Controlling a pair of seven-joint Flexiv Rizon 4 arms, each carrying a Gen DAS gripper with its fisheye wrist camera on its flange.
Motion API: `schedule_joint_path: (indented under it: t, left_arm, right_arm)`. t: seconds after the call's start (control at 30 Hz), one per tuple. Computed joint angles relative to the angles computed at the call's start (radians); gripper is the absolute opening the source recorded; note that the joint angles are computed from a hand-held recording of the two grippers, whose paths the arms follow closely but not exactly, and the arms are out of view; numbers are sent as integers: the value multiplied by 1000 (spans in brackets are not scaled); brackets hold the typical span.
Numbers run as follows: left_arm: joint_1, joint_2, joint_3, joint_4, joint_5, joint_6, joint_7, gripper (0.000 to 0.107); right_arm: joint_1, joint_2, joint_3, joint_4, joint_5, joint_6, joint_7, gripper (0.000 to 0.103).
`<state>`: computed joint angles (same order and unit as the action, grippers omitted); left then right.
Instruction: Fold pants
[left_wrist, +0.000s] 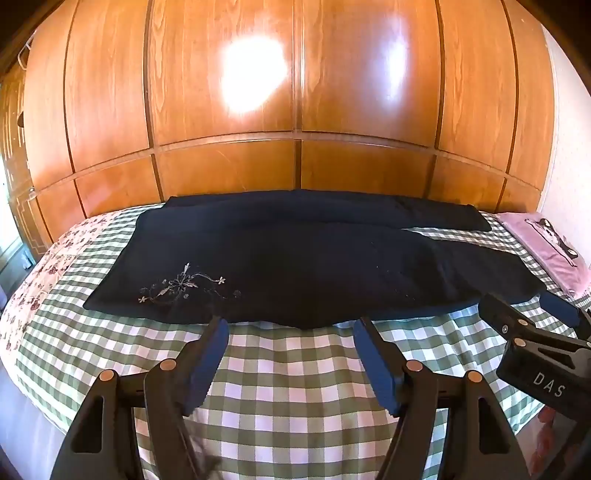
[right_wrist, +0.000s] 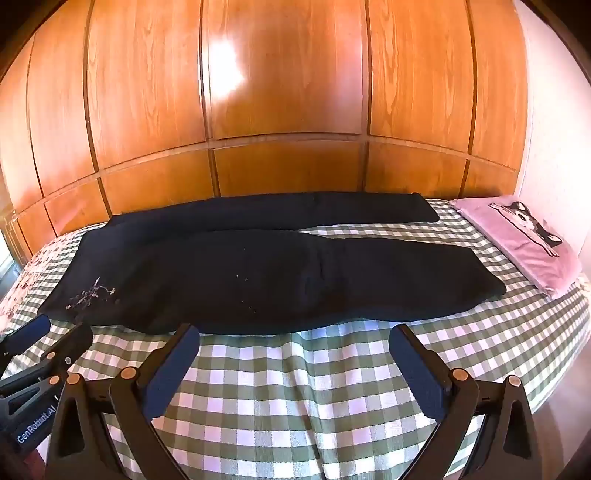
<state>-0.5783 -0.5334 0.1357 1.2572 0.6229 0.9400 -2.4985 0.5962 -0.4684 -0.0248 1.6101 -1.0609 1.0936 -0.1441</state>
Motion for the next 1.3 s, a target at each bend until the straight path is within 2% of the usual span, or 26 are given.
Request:
schedule_joint_path:
  t: [1.3]
  left_arm:
    - [9, -2, -5, 15, -31, 29, 19, 71]
  right_arm:
    - [8, -8, 1, -8, 15, -3, -12, 103]
